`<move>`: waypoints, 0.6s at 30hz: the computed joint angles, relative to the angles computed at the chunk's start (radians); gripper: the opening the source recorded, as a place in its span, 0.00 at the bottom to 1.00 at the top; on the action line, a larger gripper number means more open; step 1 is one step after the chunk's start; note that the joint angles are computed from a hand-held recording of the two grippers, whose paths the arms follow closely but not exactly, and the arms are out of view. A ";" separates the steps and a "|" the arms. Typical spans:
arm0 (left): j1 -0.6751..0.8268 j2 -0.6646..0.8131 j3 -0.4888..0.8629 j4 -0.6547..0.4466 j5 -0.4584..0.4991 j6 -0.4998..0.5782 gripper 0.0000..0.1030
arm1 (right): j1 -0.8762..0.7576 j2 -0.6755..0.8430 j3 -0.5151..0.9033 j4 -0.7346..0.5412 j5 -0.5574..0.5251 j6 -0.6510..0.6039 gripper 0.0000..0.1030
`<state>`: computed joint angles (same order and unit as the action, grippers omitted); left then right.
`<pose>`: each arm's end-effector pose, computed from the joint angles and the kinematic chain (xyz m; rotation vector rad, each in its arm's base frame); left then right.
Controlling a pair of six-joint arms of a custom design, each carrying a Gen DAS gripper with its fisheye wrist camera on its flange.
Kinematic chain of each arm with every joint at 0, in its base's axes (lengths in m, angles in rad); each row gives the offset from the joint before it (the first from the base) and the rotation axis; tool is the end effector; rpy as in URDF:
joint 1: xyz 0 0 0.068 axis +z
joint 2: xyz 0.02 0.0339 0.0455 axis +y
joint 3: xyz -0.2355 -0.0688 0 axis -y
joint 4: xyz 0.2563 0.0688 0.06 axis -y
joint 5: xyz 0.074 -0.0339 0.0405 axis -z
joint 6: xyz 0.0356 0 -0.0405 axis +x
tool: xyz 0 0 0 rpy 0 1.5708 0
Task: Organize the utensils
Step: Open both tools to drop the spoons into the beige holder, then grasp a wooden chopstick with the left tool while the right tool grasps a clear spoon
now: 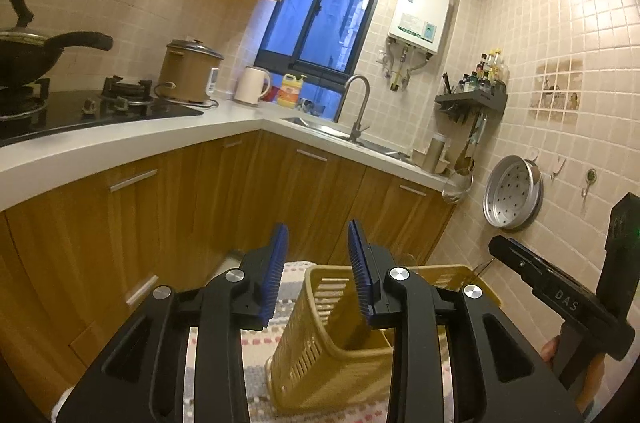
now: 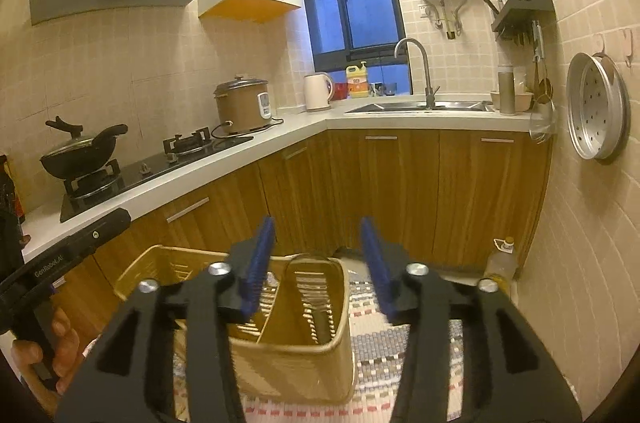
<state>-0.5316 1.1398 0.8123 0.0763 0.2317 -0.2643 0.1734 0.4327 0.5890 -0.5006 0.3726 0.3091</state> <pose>0.2448 -0.1535 0.2748 0.4180 1.8376 -0.7656 0.1509 0.0133 0.2752 0.3751 1.8531 -0.0279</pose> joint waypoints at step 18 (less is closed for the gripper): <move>0.113 -0.322 -0.097 -0.641 0.168 0.183 0.32 | 0.674 -0.027 0.175 -0.740 0.429 0.627 0.42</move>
